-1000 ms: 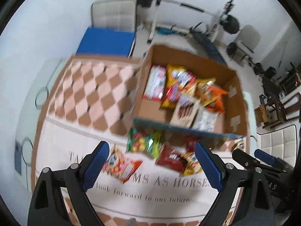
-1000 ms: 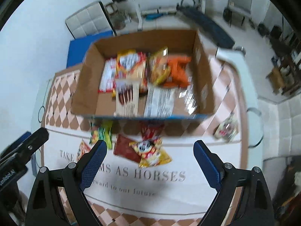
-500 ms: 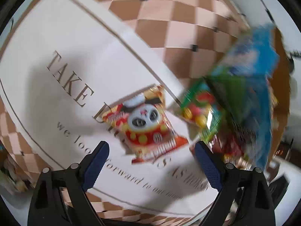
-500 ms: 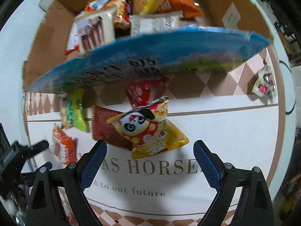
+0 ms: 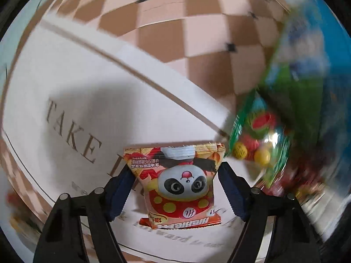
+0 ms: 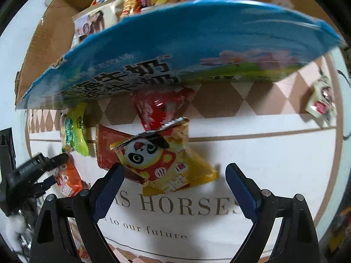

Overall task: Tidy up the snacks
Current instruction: 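Grasp the red panda chip bag with left gripper while right grasps yellow panda bag, then carry both panda bags into the box and open both grippers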

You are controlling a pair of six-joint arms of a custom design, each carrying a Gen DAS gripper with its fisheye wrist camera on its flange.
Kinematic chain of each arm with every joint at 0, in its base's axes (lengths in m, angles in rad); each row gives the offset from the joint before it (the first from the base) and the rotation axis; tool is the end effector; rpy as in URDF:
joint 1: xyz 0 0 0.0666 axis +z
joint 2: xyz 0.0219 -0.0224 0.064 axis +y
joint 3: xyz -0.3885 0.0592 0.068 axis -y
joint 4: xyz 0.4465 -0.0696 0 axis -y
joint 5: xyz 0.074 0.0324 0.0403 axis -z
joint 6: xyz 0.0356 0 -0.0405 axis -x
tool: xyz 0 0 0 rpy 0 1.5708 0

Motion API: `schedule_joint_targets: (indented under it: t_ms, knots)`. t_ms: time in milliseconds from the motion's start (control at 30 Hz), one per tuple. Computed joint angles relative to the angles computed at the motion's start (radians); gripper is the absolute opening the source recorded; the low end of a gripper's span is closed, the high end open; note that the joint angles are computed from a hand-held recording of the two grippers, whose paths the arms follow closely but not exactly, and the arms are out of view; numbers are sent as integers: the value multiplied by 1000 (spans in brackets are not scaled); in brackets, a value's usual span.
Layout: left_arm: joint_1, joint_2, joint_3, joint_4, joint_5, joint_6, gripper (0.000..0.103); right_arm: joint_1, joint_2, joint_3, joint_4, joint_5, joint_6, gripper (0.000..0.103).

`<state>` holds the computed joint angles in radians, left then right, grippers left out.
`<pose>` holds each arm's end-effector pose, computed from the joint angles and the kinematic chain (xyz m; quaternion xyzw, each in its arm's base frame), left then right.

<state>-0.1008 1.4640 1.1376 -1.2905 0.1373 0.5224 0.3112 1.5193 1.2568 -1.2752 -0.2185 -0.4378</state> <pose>0.4629 -0.0521 0.2718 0.2102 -0.9750 0.0582 0.0429 0.4779 0.1614 0.2975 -0.0611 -0.9920 -0.1075 0.0246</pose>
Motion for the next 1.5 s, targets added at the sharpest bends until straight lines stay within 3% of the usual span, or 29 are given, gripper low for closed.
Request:
schedule_joint_targets:
  t_ms: [167, 300, 400, 633, 700, 867, 1067, 1100, 1167, 1300, 1500]
  knots:
    - [-84, -22, -26, -2, -91, -106, 76, 12, 44, 10, 29, -20, 33, 95]
    - [-132, -24, -38, 1, -104, -120, 76, 25, 40, -2, 55, 33, 18, 73]
    - [-167, -32, -44, 5, -113, -110, 76, 28, 13, -29, 43, 47, 0, 67]
    - [-274, -40, -39, -5, -123, -134, 75, 26, -38, -88, -78, -8, -49, 65]
    - [-312, -42, -44, -16, -118, -140, 75, 20, -49, -112, -91, -55, -69, 65]
    - [-370, -47, -61, -21, -109, -109, 76, 26, -43, -122, -98, -63, -76, 66]
    - [-376, -29, -45, -22, -80, -90, 75, 38, -30, -118, -95, -75, -89, 67]
    - [-358, -23, -44, -15, -82, -108, 72, 35, -33, -121, -86, -65, -80, 66]
    - [-333, -49, -54, -14, -92, -142, 54, 12, -70, -157, -67, -39, -46, 62]
    - [-347, -38, -25, -23, -101, -135, 49, 40, -93, -161, -54, -10, -60, 57]
    - [-333, -49, 44, -52, -66, -147, 47, 38, -134, -149, -57, -30, -60, 56]
